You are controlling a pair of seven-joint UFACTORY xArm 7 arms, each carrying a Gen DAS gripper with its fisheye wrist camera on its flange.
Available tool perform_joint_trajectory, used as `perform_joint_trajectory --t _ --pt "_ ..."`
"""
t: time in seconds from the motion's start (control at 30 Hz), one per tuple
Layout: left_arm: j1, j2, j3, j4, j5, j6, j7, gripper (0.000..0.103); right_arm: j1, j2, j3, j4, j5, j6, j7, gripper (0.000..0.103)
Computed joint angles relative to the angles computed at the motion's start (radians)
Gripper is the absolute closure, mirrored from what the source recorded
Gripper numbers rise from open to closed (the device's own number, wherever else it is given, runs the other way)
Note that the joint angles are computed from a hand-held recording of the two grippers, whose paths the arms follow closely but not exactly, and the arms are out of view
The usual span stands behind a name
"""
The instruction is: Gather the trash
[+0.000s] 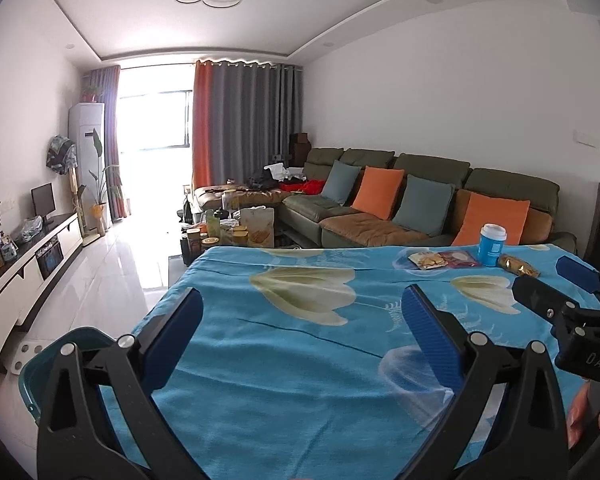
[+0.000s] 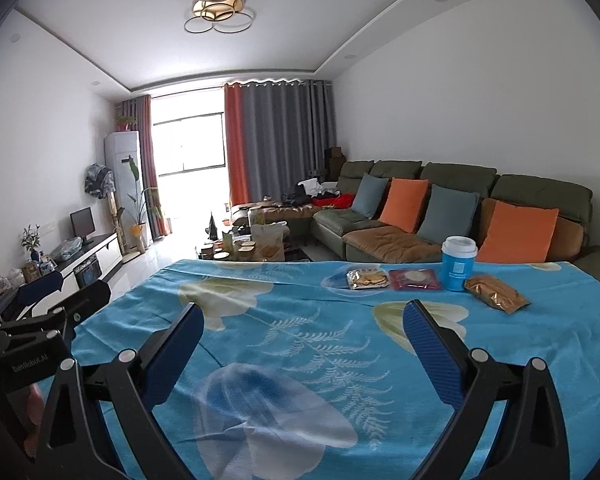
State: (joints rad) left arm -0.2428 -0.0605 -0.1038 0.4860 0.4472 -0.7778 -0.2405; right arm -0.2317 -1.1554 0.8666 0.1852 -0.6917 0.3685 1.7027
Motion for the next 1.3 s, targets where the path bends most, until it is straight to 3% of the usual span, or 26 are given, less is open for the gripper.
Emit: perform_joint_trajectory --t 0.53,1.3 --pt "-0.018 0.004 -0.017 -0.013 -0.095 -0.028 0.052 0.005 0.044 -0.006 -0.009 0.01 -0.031 0.079 0.023 0.007" --pt "-0.019 0.011 -0.019 0.001 -0.139 -0.032 0.068 0.005 0.089 0.037 -0.033 0.036 -0.1 0.151 0.07 0.007"
